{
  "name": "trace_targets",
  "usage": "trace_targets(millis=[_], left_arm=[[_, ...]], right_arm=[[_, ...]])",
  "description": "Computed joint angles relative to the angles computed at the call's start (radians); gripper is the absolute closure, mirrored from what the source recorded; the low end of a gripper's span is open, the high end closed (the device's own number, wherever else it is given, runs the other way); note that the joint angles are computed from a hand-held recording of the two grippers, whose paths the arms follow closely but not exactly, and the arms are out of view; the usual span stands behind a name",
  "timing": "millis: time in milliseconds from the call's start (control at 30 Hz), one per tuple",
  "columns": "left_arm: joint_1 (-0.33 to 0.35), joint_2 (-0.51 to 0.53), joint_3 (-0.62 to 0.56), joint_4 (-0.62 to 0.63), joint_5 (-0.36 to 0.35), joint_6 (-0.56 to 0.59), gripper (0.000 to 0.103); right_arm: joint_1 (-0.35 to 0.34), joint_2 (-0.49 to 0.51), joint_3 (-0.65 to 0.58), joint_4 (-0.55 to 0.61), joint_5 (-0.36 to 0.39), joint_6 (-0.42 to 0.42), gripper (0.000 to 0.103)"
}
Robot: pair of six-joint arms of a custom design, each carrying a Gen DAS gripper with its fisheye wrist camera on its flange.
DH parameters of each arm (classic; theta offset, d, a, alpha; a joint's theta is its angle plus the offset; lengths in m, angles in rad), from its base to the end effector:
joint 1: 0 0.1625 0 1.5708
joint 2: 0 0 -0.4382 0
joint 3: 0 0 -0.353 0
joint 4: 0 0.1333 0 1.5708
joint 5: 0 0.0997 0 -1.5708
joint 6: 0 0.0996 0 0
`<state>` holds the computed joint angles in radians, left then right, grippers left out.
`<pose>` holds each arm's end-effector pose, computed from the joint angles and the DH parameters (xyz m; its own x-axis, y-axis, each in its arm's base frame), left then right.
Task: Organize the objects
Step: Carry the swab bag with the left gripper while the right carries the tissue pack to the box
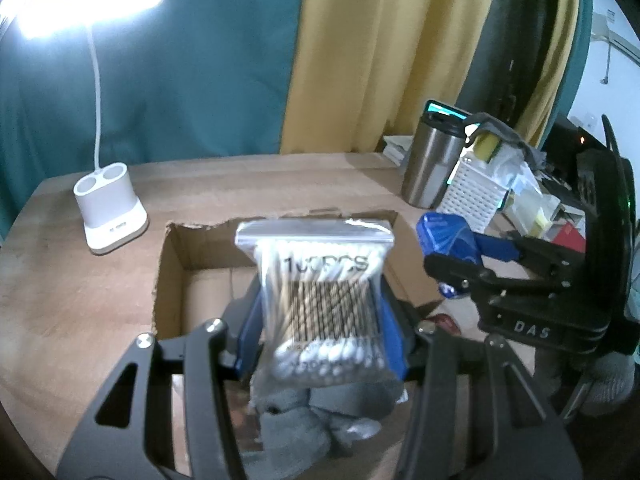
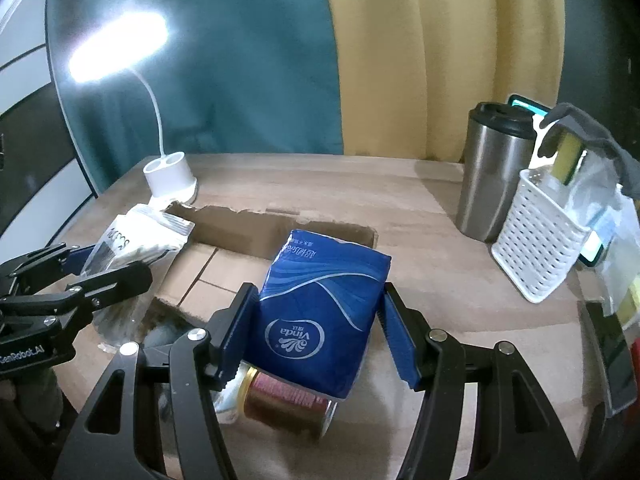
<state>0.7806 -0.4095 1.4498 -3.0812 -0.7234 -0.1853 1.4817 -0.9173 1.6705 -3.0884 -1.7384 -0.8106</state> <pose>-0.3505 -0.6399 0.0189 -0.8116 0.1118 -0.5734 0.4923 0.6593 -0.5683 0.0572 -0.6716 0.2671 -0.7162 -0.3813 0.5845 -0.6600 0.6423 -0.3896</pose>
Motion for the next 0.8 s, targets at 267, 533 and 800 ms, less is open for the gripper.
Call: trace_targets(millis=[267,533,800], left_arm=[[0.031,0.022,-0.059,0.030,-0.022,0.002,0.051],[0.062,0.039,-0.107,0.083,-0.047,-0.028,0.051],[0.084,0.064,-0.164,0.121,-0.070,-0.045,0.051]], right_arm=[[0.005,0.044,-0.059,0.049,-0.013,0.010,0.039],[0.013,0.088,-0.115,0.101,-0.046,0.027,0.039],[0.016,0.113,-0.162,0.164,-0.071,0.055,0.038]])
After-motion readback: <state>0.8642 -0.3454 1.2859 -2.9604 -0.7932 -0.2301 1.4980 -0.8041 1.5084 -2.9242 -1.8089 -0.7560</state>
